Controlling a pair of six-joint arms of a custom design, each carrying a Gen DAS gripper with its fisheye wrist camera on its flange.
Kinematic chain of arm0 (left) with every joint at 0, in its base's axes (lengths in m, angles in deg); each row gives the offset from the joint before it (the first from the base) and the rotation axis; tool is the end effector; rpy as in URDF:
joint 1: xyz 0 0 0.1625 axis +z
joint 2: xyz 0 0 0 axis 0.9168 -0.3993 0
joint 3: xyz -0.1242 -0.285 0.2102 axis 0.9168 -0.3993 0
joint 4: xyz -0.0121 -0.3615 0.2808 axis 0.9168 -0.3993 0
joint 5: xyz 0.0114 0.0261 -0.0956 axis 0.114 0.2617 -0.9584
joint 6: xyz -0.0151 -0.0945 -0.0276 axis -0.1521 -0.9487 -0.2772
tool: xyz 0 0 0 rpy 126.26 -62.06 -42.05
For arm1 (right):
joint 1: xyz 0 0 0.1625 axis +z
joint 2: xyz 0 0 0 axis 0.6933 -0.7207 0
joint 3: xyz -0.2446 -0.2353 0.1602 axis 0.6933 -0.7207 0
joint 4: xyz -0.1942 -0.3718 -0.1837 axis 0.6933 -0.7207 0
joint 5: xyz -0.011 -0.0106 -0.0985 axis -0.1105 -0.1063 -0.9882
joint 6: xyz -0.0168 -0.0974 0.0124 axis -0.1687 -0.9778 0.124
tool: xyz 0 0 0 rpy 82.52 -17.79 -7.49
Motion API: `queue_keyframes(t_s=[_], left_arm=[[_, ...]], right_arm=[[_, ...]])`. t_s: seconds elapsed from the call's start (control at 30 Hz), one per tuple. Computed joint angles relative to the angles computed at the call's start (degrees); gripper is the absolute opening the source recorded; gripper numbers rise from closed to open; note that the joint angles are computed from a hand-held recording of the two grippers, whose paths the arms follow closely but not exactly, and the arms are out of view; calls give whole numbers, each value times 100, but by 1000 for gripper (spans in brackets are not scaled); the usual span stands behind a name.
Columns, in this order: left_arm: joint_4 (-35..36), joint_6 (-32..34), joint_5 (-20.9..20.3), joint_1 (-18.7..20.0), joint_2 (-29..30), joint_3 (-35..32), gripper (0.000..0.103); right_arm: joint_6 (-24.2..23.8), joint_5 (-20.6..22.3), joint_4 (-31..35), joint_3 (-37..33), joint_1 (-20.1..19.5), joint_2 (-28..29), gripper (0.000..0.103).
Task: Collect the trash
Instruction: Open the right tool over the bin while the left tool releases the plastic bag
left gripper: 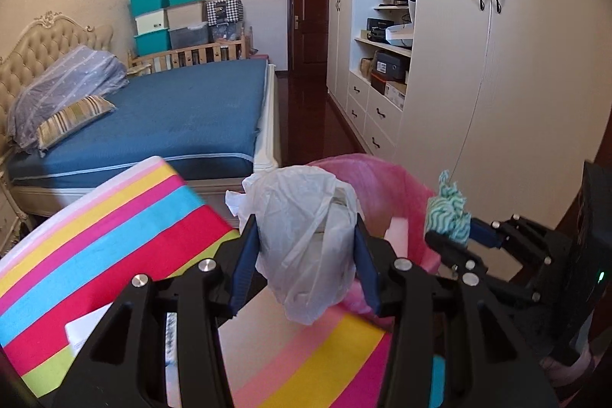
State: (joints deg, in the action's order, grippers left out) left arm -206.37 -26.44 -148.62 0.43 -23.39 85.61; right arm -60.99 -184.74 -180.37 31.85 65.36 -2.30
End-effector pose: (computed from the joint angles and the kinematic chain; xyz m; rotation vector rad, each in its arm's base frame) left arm -0.1419 -0.7484 0.2977 1.1903 2.3652 -0.8463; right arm 0.2931 -0.6322 0.0474 0.4961 -1.9795 1.2379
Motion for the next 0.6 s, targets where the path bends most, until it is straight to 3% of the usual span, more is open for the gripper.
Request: queue_keyframes(t_s=[0.13, 0.37, 0.4, 0.43, 0.47, 0.5, 0.6], left_arm=[[422, -356, -33, -26, 513, -642, 47], [599, -387, -41, -69, 1068, -1192, 52], [533, -343, 10, -78, 1125, -1216, 60], [435, -304, 72, -85, 1151, -1206, 67], [267, -258, 164, -92, 1167, -1169, 80], [104, -219, 243, -96, 1198, -1164, 87], [-109, -60, 403, -90, 1163, -1084, 89]], right_arm=[[19, 102, 132, -112, -161, -3, 30], [-53, 349, 194, -240, -295, 61, 34], [-92, 436, 199, -242, -313, 74, 37], [-120, 443, 214, -276, -307, 127, 55], [-173, 442, 137, -230, -338, 112, 76], [-231, 436, 42, -237, -338, 145, 79], [-231, 421, -59, -118, -343, 117, 79]])
